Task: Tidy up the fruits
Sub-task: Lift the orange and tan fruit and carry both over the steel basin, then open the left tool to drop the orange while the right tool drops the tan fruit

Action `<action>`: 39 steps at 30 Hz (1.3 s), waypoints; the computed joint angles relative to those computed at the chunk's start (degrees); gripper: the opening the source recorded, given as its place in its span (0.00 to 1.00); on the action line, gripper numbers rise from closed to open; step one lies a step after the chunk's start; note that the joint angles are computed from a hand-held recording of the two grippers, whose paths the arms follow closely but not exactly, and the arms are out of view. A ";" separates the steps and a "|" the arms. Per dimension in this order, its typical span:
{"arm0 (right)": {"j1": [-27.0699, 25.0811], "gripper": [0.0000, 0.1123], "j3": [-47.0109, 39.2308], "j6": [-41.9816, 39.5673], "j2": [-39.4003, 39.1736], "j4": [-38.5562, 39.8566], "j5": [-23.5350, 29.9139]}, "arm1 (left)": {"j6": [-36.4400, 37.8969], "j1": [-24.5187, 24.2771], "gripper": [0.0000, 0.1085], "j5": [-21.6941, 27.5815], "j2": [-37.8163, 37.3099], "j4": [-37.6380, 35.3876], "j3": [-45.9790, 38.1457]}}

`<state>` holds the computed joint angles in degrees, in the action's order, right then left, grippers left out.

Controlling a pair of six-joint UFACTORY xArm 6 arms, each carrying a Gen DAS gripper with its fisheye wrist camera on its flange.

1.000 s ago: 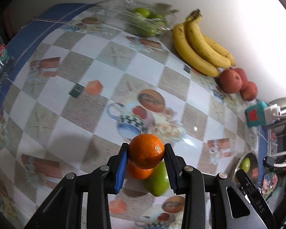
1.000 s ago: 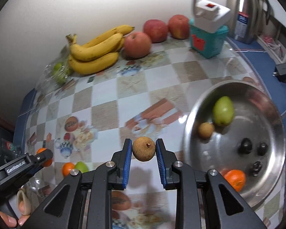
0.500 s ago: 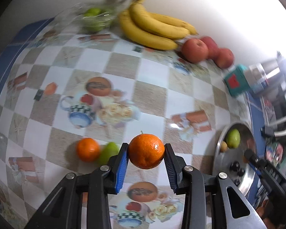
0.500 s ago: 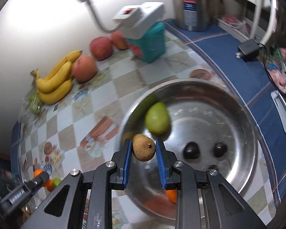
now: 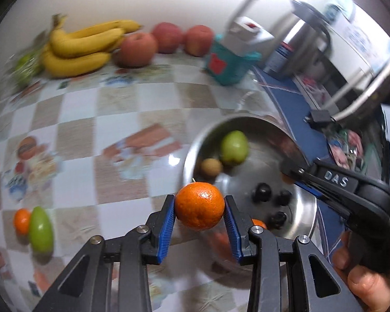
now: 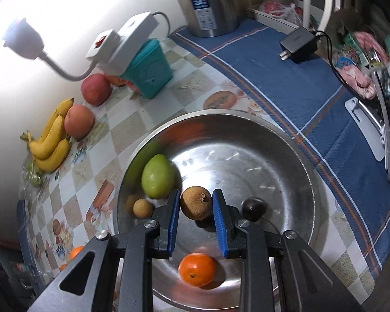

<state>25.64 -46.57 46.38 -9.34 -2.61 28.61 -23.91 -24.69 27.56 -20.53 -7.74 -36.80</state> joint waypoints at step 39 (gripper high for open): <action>-2.07 0.24 0.70 -3.65 3.35 4.70 -2.05 | 0.08 -2.99 0.36 -1.67 13.32 3.57 -6.56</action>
<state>23.56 -45.87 42.73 -5.99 2.09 26.56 -23.83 -27.68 25.89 -7.21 -4.17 -43.36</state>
